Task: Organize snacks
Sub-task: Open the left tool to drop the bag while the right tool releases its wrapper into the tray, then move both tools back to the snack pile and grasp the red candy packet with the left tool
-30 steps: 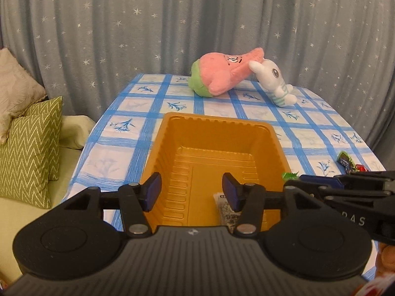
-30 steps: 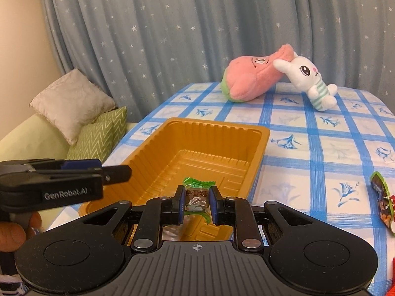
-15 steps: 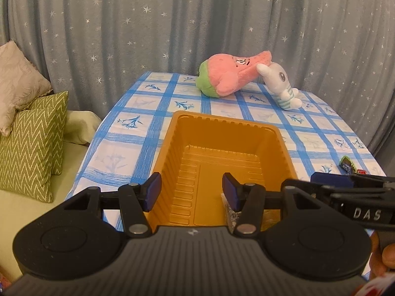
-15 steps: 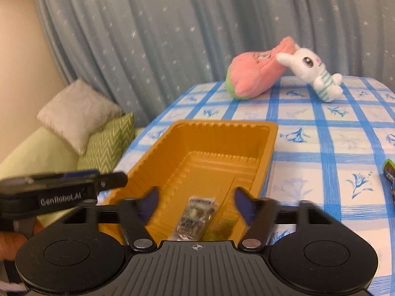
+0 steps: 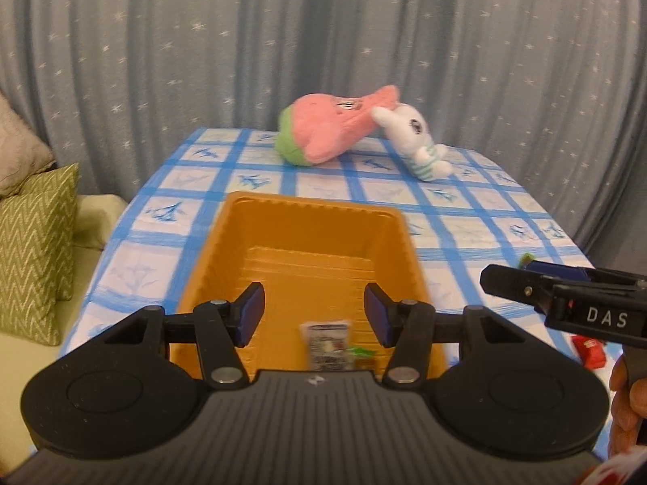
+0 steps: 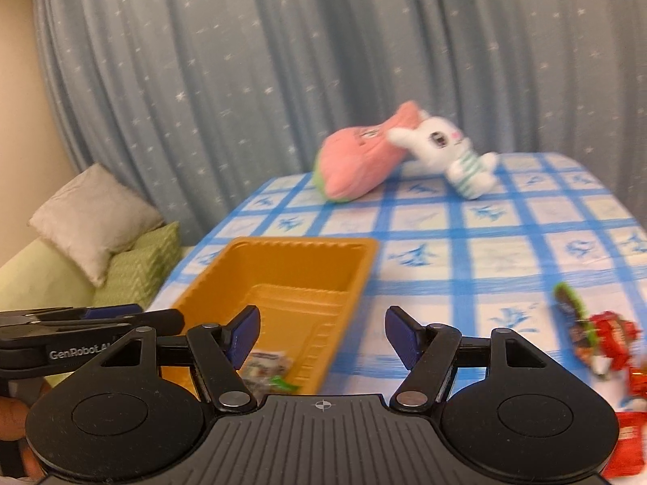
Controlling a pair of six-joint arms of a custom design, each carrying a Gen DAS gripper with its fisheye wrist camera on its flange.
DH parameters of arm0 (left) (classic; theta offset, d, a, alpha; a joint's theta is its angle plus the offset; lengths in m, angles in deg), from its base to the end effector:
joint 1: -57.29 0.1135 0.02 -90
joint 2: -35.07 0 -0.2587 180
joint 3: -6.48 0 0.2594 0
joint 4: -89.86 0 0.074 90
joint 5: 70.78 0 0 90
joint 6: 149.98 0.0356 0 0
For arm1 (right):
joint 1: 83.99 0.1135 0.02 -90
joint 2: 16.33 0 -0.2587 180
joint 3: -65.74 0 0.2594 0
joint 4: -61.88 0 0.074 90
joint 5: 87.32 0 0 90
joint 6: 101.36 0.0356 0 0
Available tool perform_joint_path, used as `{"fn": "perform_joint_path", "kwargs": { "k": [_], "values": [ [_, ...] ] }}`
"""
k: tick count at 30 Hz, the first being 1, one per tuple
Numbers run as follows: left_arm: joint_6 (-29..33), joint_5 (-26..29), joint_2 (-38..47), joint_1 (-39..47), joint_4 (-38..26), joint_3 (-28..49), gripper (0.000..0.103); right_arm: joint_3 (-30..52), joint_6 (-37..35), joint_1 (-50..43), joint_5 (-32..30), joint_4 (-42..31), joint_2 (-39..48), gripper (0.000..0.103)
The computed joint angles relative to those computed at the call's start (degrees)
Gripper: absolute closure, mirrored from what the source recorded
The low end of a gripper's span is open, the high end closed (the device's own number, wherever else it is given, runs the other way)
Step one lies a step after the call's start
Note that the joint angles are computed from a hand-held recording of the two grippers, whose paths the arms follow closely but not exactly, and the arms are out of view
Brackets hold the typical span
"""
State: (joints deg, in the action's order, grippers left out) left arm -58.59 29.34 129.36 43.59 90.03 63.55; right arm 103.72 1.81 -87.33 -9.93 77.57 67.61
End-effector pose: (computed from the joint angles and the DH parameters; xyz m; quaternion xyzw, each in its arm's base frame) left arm 0.3220 -0.0849 0.1489 0.1561 0.8788 -0.1261 0.4330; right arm 0.2669 -0.0078 0.1295 0.0696 0.8609 0.1373 0.4850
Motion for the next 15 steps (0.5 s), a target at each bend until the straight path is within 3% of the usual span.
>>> {"fn": "perform_joint_path", "kwargs": {
  "k": [7, 15],
  "values": [
    [-2.2, -1.2, -0.2, -7.6, 1.5, -0.4, 0.053, -5.6, -2.8, -8.5, 0.7, -0.8, -7.7, 0.035],
    [-4.7, -3.2, 2.3, -17.2, 2.3, 1.0, 0.053, -9.0, -7.4, -25.2, -5.6, -4.8, -12.8, 0.035]
  ]
}}
